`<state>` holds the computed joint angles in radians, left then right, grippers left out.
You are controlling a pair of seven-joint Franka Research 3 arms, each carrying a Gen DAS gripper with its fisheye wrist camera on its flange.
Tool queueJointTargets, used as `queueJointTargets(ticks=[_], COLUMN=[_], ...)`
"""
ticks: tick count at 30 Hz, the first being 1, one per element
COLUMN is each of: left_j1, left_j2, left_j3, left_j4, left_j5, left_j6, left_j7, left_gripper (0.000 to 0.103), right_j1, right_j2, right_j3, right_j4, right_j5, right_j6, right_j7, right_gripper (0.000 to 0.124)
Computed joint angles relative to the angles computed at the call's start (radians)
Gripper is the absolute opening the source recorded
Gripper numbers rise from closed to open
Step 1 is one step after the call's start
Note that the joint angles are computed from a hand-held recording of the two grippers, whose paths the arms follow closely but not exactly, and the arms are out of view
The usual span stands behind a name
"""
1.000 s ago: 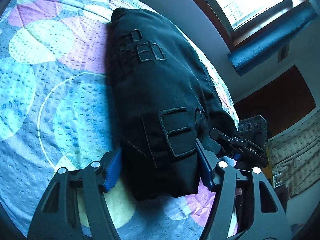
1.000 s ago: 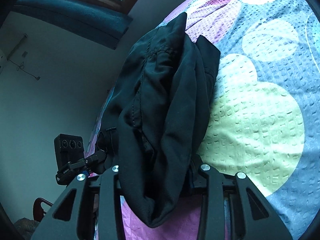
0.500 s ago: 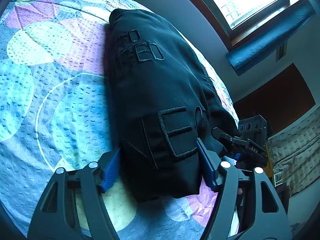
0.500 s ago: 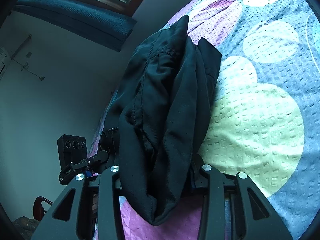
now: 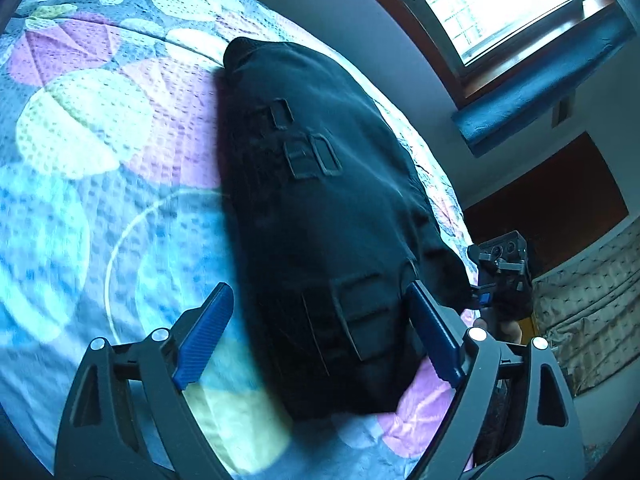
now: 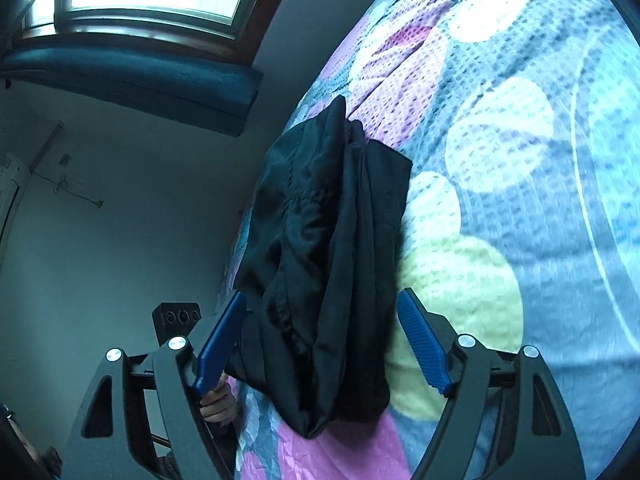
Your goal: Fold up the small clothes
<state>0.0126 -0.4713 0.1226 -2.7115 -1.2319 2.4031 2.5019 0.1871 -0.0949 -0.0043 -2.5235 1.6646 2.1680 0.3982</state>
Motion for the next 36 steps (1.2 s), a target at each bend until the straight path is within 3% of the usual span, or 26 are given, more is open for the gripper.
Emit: queueJointTargets(ticks=[3, 11, 16, 21, 26, 32, 34, 35, 36], left_j1=[0.008, 0.088, 0.098, 0.105, 0.104, 0.095, 0.089, 0.086, 0.083], left_j2=[0.092, 0.298, 0.303, 0.284, 0.273, 0.275, 0.273, 0.270, 0.268], left_j3=[0.019, -0.023, -0.082, -0.083, -0.085, -0.092, -0.096, -0.097, -0.097], left_j4=[0.075, 0.248, 0.253, 0.227, 0.212, 0.216, 0.217, 0.216, 0.213], left_j5=[-0.007, -0.055, -0.077, -0.113, -0.123, -0.122, -0.120, -0.126, -0.132], left_j6=[-0.049, -0.137, -0.060, -0.061, -0.048, -0.029, -0.014, -0.011, -0.008], left_j7=[0.001, -0.001, 0.042, 0.093, 0.103, 0.088, 0.082, 0.082, 0.081], left_gripper=[0.091, 0.091, 0.091, 0.091, 0.092, 0.092, 0.089, 0.078, 0.076], right_j1=[0.007, 0.010, 0.005, -0.005, -0.020, 0.016, 0.023, 0.032, 0.030], right_j2=[0.067, 0.223, 0.203, 0.152, 0.200, 0.269, 0.267, 0.259, 0.237], right_j3=[0.013, 0.059, 0.070, 0.053, 0.046, 0.095, 0.103, 0.107, 0.105], right_j4=[0.096, 0.290, 0.288, 0.235, 0.265, 0.360, 0.356, 0.349, 0.316], right_j5=[-0.044, -0.132, -0.185, -0.065, -0.063, -0.138, -0.128, -0.131, -0.130], right_j6=[0.029, 0.052, 0.080, 0.159, 0.114, 0.115, 0.147, 0.178, 0.184], right_j7=[0.041, 0.106, 0.085, 0.042, 0.064, 0.087, 0.071, 0.066, 0.054], right_gripper=[0.077, 0.083, 0.082, 0.082, 0.082, 0.084, 0.079, 0.070, 0.059])
